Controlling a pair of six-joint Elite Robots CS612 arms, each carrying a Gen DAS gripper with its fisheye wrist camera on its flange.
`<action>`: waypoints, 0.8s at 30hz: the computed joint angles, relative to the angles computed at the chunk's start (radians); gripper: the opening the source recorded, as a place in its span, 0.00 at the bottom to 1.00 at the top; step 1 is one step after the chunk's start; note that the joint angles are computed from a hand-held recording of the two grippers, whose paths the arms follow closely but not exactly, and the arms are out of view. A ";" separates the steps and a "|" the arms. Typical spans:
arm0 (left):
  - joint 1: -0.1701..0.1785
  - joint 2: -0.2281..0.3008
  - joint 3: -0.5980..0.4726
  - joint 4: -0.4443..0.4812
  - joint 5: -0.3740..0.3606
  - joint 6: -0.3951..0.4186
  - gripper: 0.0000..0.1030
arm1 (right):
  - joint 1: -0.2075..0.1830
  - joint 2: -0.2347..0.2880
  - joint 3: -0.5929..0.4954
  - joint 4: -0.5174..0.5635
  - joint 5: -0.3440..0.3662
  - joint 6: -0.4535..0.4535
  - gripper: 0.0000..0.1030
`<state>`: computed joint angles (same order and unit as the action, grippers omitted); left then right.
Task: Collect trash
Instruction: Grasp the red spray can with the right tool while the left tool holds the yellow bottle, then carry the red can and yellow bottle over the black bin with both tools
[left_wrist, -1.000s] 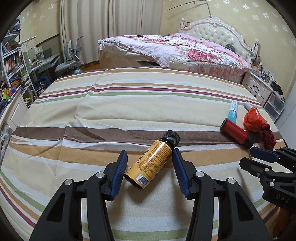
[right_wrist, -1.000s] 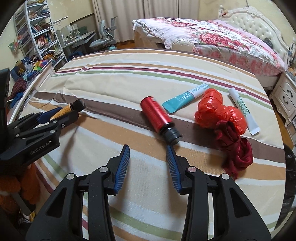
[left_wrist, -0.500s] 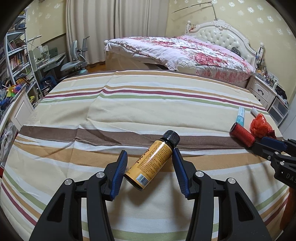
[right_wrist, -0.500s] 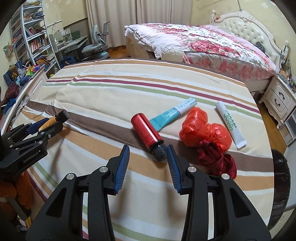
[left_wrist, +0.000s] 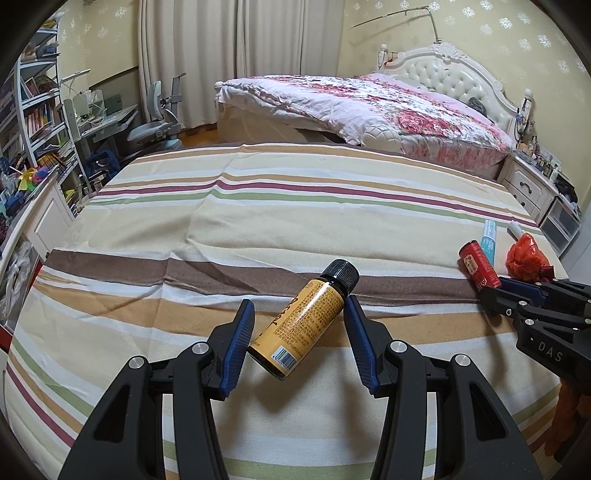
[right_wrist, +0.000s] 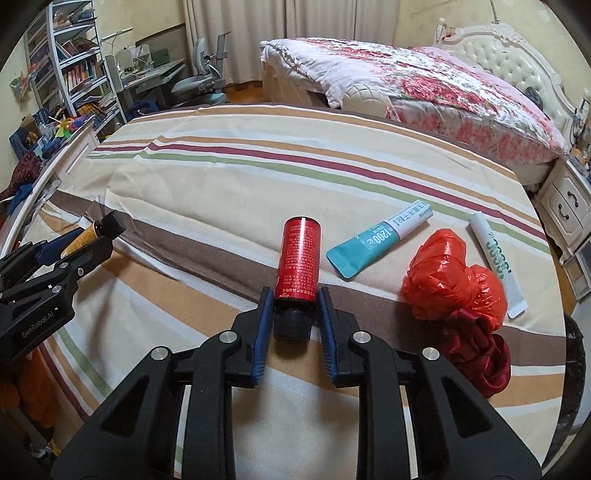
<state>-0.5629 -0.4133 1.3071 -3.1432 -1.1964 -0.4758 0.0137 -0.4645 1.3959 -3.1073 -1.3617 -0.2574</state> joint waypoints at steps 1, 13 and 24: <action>0.000 0.000 -0.001 0.001 -0.001 0.002 0.48 | 0.000 0.000 -0.001 0.003 0.002 -0.001 0.23; 0.000 0.004 -0.006 0.003 0.003 0.009 0.48 | 0.009 0.016 -0.040 0.016 -0.004 0.030 0.32; -0.018 0.007 0.001 -0.055 -0.003 0.029 0.48 | -0.016 -0.010 0.037 -0.079 0.005 0.082 0.23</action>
